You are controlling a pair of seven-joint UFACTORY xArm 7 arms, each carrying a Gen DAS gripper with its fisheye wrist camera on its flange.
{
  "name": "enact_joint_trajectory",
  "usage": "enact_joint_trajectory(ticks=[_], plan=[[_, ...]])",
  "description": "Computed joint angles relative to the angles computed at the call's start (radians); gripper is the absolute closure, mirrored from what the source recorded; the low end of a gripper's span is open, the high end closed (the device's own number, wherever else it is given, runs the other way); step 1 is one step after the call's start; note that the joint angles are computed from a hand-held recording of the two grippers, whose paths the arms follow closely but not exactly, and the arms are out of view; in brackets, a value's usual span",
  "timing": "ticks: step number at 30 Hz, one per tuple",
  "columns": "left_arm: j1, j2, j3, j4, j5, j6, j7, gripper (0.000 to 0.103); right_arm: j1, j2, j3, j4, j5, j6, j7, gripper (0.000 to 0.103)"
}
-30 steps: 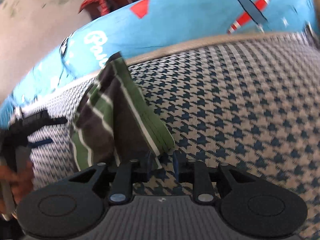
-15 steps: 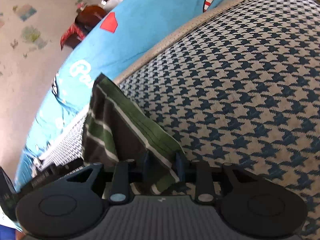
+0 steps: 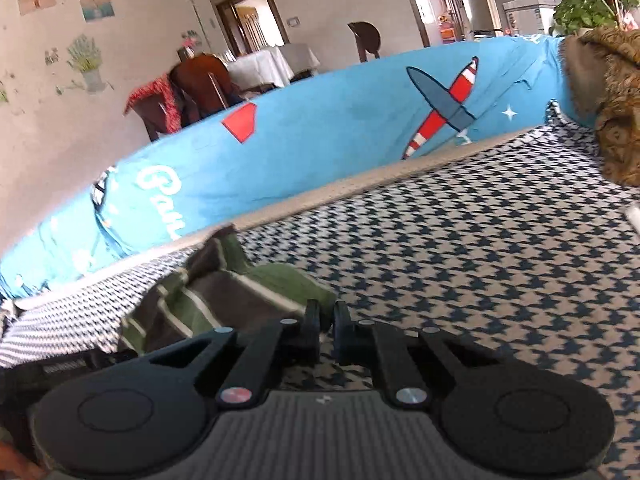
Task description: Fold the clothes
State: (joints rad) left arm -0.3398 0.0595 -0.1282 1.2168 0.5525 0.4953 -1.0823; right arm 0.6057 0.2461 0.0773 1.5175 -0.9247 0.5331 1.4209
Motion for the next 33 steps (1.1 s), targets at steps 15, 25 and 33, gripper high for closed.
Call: enact_joint_trajectory(ticks=[15, 25, 33], plan=[[0.042, -0.131, -0.042, -0.12, 0.063, -0.005, -0.078, 0.0, -0.108, -0.071, 0.172, -0.213, 0.545, -0.36, -0.526, 0.077], [0.06, -0.145, -0.069, -0.139, 0.012, 0.008, -0.051, 0.0, 0.013, 0.008, 0.096, -0.135, 0.595, -0.299, -0.611, 0.076], [0.07, -0.15, -0.071, -0.145, 0.015, 0.004, -0.068, 0.0, 0.081, 0.044, 0.038, -0.106, 0.518, -0.364, -0.629, 0.086]])
